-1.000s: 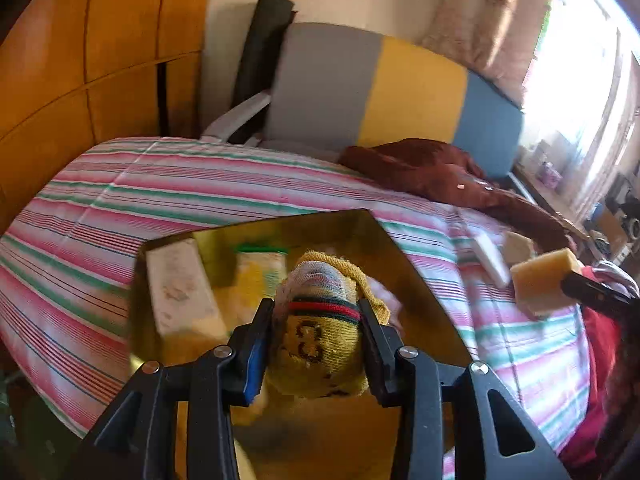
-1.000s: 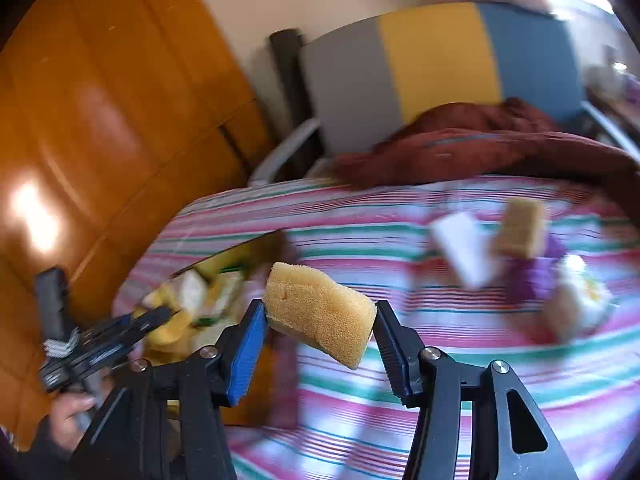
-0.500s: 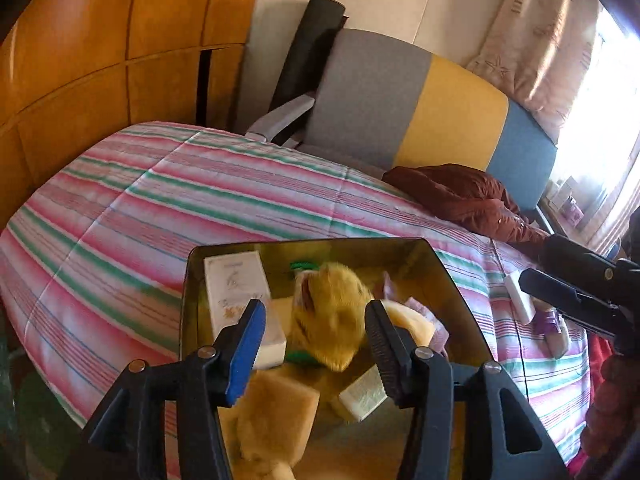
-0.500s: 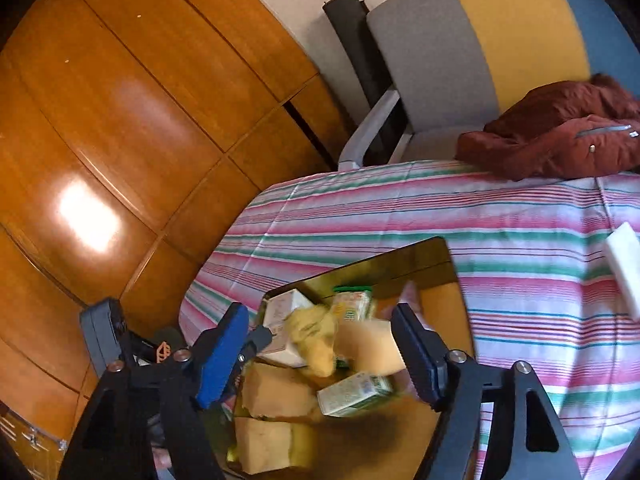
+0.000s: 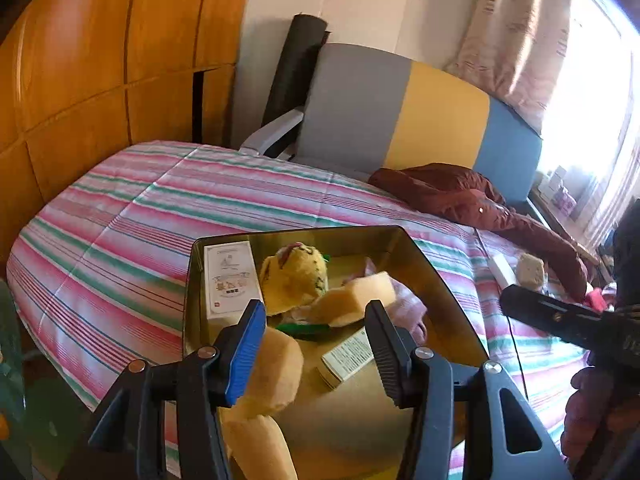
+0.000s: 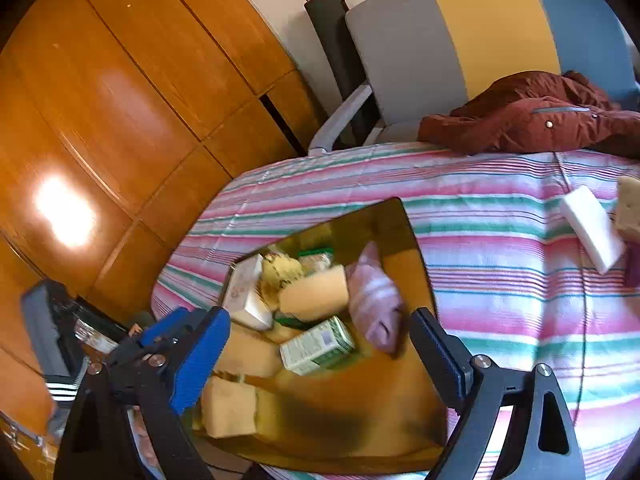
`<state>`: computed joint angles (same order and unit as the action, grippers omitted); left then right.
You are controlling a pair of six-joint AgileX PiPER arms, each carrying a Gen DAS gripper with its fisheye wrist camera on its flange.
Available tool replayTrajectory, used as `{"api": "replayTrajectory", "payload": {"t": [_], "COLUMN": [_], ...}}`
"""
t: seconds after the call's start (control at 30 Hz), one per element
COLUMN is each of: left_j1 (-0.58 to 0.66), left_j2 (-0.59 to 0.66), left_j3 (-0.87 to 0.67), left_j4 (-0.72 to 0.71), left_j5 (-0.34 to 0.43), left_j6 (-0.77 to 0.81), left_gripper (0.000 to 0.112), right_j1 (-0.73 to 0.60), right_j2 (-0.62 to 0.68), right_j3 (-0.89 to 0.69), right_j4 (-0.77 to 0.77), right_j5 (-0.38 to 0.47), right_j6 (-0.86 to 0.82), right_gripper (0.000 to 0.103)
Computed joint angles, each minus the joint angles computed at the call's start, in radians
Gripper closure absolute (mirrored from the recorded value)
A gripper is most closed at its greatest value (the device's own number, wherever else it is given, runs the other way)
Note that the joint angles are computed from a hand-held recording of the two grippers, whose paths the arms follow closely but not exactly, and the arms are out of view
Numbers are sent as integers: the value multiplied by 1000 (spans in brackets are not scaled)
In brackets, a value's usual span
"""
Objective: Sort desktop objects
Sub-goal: 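Carry the sponge and knitted toy into the gold tray and open both tools, then move both tools back toward the remaining pile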
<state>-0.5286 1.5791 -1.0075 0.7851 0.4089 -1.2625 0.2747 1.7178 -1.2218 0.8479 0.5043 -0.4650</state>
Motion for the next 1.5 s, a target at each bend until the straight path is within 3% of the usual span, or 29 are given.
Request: {"api": "replayTrajectory", "payload": {"t": [0.13,0.43,0.83,1.13,1.37,1.5], "left_j1": [-53,-137,-207,-223,-254,-261], "left_j2": [-12,-5,49,109,167,200], "left_j3": [1,-25,-90,-161,-232,-275], "left_j4": [43,68,26,-117,-195,-274], "left_j5": [31,70,86,60,65,64], "left_j6": [-30,-16,58,213,315,400], "left_gripper": [60,60,60,60,60,60], "right_j1": [0,-52,-209,-369,-530,-589], "right_j2": [-37,-106,-165,-180,-147,-118], "right_j3": [61,178,280,309,288,250], "right_j4": [-56,16,41,-74,-62,-91], "right_j5": [-21,-48,-36,-1,51,65], "right_j6": [42,-44,-101,-59,-114,-103], "right_gripper": [11,11,11,11,11,17]}}
